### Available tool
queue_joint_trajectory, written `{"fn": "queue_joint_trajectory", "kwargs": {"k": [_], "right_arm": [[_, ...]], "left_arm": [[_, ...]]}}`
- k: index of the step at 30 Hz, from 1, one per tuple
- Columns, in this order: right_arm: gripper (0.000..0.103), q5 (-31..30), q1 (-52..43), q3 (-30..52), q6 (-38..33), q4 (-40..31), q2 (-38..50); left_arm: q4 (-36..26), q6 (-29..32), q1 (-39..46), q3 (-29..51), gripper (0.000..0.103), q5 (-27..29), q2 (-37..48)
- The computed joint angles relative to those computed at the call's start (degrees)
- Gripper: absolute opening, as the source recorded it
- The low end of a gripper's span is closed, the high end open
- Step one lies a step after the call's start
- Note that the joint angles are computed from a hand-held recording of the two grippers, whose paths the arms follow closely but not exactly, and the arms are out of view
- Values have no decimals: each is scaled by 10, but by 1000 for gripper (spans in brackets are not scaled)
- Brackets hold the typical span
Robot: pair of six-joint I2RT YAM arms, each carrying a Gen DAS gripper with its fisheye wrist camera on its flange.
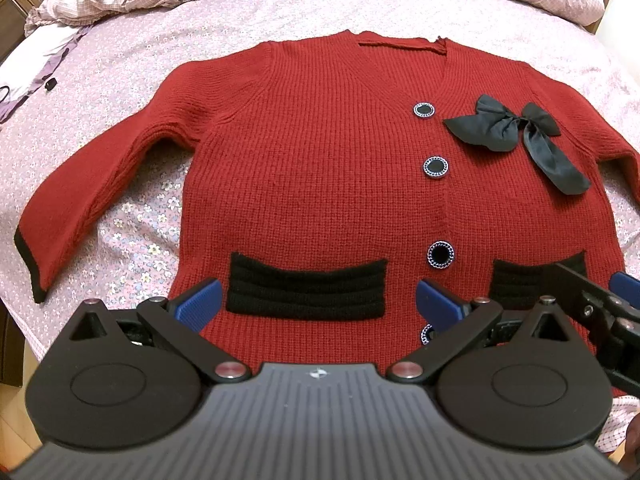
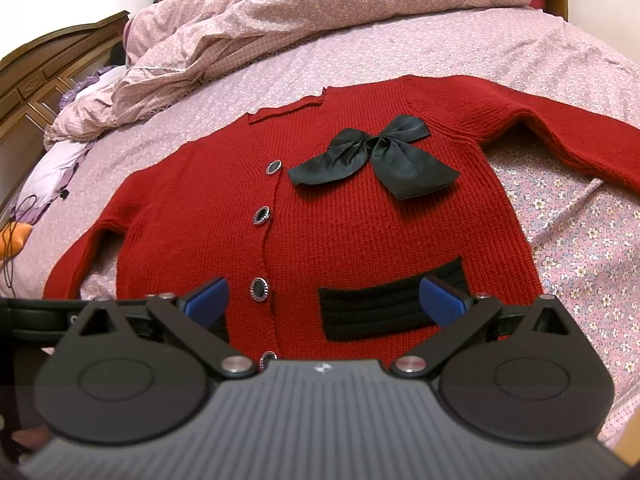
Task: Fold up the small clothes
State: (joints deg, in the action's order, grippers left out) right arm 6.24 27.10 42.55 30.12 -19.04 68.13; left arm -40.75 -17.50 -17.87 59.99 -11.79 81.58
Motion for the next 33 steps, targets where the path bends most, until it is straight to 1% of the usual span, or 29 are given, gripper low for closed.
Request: {"fn": "queue_joint_trajectory", "kwargs": {"k": [19,26,33], "right_arm": [[103,-9,-12,3,-7,-6,-5],[103,-4,-13,-6,1,8,-7],[103,-3,-27,-9,-6,17,-11]], "left_arm": [[1,2,1,-1,103,2,0],[0,6,3,8,103,8,6],[8,23,10,23,103,20,13]]}}
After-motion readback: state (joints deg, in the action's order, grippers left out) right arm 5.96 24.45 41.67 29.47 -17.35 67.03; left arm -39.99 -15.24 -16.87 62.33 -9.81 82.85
